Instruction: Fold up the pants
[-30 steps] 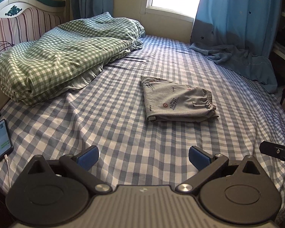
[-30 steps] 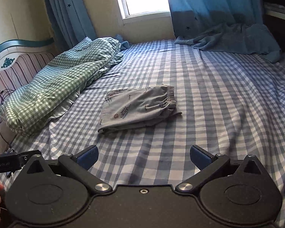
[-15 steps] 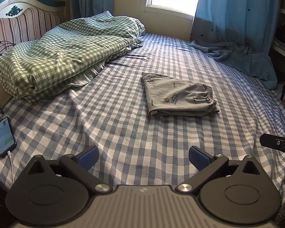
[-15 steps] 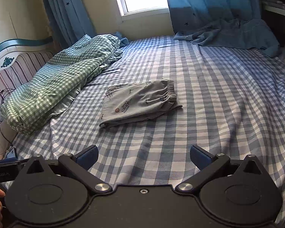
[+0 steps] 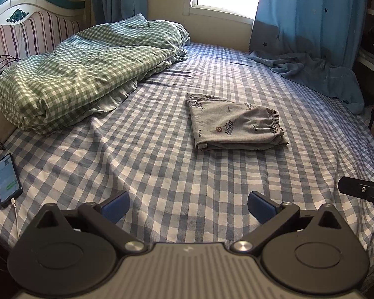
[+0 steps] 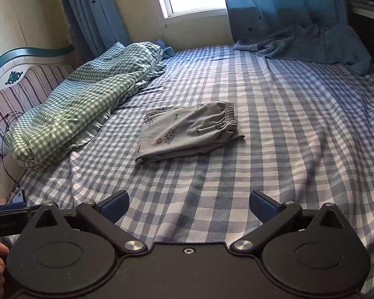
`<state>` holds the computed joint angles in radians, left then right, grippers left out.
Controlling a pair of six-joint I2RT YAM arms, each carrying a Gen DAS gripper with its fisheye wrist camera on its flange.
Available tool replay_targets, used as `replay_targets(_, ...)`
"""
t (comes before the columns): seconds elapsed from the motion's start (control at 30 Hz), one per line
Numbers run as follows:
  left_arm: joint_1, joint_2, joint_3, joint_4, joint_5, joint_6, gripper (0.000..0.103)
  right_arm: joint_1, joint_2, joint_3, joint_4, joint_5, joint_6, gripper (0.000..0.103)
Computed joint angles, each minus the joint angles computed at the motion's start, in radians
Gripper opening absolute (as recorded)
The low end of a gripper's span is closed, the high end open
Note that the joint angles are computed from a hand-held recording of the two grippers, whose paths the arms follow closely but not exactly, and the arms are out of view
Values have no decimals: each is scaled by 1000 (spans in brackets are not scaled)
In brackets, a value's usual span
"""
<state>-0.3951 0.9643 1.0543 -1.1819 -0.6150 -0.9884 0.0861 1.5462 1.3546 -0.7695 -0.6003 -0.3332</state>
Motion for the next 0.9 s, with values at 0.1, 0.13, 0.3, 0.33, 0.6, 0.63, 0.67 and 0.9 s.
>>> replay_targets(0.1,5,-2,-1,2,5,6,103,4,0,0,-8,0,-7,102)
replay_targets(0.13,6,-4,-2,2,5,7,103,6,-1,-1,-8,0,-8,102)
replay_targets(0.3,20,-21,-20,17,21,28,103,8,5,3,-13,0,-19,102)
replay_targets(0.33,22,-24,-24,19,24,30,103,8,7,4,-14,0,-20,102)
replay_targets(0.6,32,23,5,-22,-6,30,103,9,22,17,-26,6,-29,102)
replay_targets(0.63,20,32,11,-35,-27,17,103,8,25,18,-29,8,-33,102)
replay_targets(0.67,22,32,13,-32,-30,26,103,8,28,20,-32,11,-37,102)
replay_targets(0.9,76,28,-14,21,28,51,103,3,52,36,-49,19,-58,102)
